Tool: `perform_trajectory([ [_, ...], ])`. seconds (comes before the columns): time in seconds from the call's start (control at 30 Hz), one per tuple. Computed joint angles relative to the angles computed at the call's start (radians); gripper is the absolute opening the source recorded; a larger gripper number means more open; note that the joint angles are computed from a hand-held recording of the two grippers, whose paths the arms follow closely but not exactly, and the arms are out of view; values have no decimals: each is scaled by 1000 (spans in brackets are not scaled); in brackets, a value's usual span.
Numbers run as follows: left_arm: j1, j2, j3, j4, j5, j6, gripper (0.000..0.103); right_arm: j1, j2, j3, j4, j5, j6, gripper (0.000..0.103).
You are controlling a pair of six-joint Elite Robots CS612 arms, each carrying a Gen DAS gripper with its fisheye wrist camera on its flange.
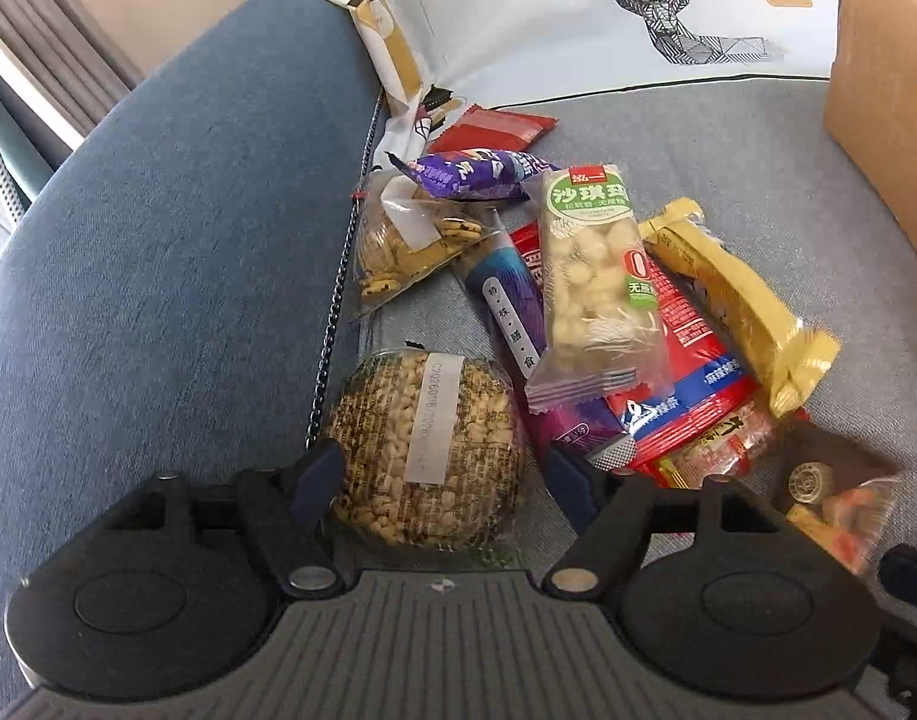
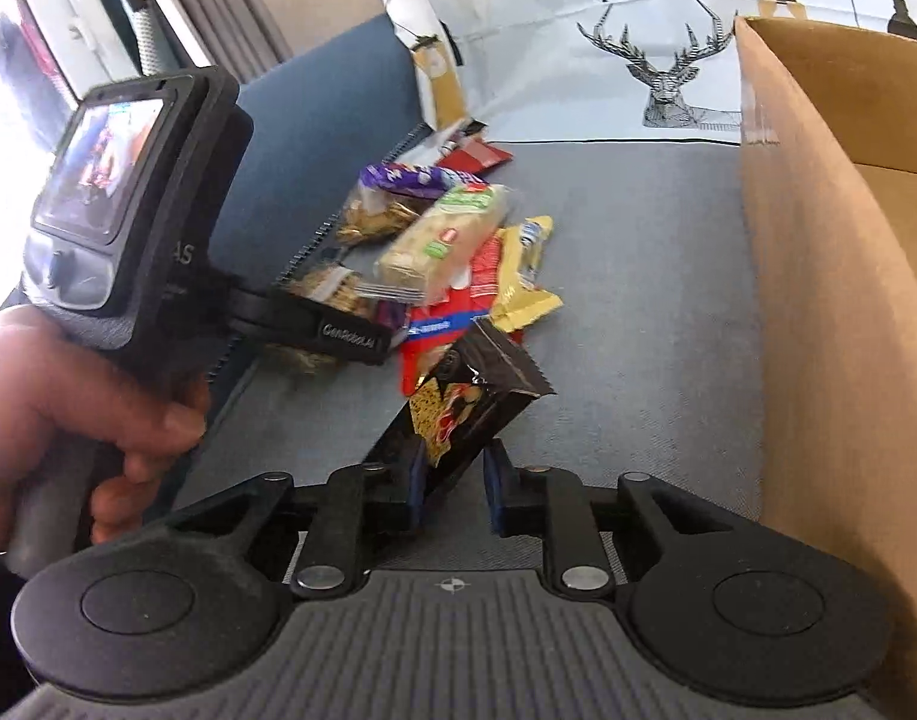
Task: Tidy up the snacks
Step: 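Grasp the round granola bag with the left tool while right tool holds biscuit bar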
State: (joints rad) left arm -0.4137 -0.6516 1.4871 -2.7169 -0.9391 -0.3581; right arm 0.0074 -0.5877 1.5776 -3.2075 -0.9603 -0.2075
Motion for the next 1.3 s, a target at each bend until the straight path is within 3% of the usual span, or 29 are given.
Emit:
perform_trajectory([
  [0.07,2,0,0,1,5,1,74,7,5,-3,-5,-21,-15,28],
  [0.17,1,-4,4,0,-1,18,69,18,8,0,-18,-52,-38,55],
  [0.2,2,-6,7,-10,-10,18,61,21,10,1,-25,-58,-45,61],
  [0.3,9,-16,16,-30,-41,-20,59,28,14,0,-41,-83,-61,80],
  [0.4,16,-25,26,-70,-74,-51,46,35,20,-5,-43,-108,-55,89],
  [0.47,19,-33,41,-119,-101,-72,34,38,24,-11,-41,-127,-54,91],
  [0.5,23,-38,48,-139,-131,-91,9,41,25,-13,-39,-137,-55,92],
  [0.53,32,-44,53,-143,-181,-122,1,44,28,-19,-36,-145,-55,94],
  [0.6,44,-53,63,-139,-241,-192,1,51,36,-29,-40,-162,-52,97],
  [0.77,51,-74,100,-192,-285,-274,5,63,52,-43,-76,-186,-61,102],
  [0.83,56,-82,116,-227,-312,-330,26,67,55,-46,-80,-197,-70,102],
  [0.93,66,-90,136,-277,-349,-463,43,73,56,-47,-81,-230,-95,100],
  [0.97,68,-91,139,-284,-358,-509,45,76,55,-47,-81,-249,-111,98],
  [1.03,69,-96,145,-272,-364,-601,63,78,55,-43,-91,-265,-136,94],
  [1.2,80,-92,139,-223,-411,-803,71,67,43,-33,-86,-249,-153,62],
  [1.3,96,-77,135,-254,-422,-925,74,64,37,-31,-74,-246,-154,58],
])
